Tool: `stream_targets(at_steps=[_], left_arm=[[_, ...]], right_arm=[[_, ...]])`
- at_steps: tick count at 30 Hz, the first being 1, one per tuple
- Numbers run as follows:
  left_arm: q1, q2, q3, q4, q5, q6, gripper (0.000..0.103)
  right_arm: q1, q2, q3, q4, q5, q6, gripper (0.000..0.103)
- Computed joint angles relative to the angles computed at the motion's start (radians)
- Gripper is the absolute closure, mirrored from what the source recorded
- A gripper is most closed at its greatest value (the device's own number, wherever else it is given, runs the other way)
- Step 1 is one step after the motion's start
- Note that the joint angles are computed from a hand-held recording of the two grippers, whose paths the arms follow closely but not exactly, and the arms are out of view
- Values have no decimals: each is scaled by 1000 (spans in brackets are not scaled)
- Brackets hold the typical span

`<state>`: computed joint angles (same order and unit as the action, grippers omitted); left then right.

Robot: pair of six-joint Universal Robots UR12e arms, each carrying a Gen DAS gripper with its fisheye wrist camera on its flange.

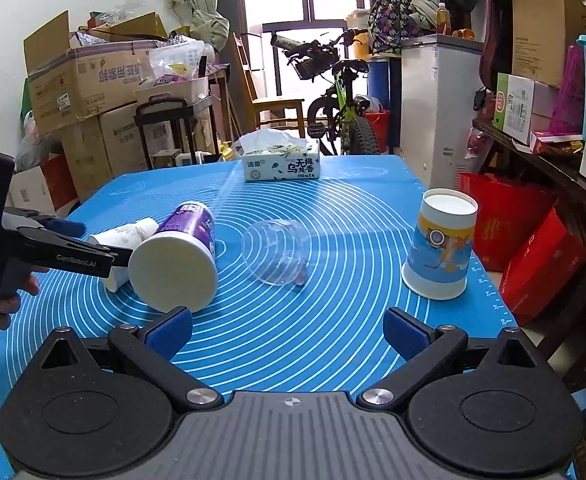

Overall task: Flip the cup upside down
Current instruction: 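Move the left tool to the lying white paper cup and close on it, then lift the white paper cup with the left tool toward the right tool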

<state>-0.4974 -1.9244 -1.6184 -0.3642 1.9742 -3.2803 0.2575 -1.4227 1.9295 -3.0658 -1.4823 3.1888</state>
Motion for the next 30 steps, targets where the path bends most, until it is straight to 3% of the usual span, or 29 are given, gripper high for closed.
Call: stream_targets(at_steps=[3, 11, 16, 23, 30], left_arm=[[7, 5, 2, -30, -33, -21, 34], [-2, 28, 0, -74, -24, -112, 38], [-47, 56, -6, -112, 61, -173, 38], [-113, 90, -26, -122, 87, -263, 38], [-170, 56, -6, -105, 132, -375, 37]], right_arm=[[0, -4, 3, 0, 0, -1, 0], [-1, -23, 13, 1, -12, -4, 0], [-1, -44, 22, 6, -21, -15, 0], [-10, -70, 42, 13, -9, -6, 0], [-18, -95, 68, 10, 8, -21, 0]])
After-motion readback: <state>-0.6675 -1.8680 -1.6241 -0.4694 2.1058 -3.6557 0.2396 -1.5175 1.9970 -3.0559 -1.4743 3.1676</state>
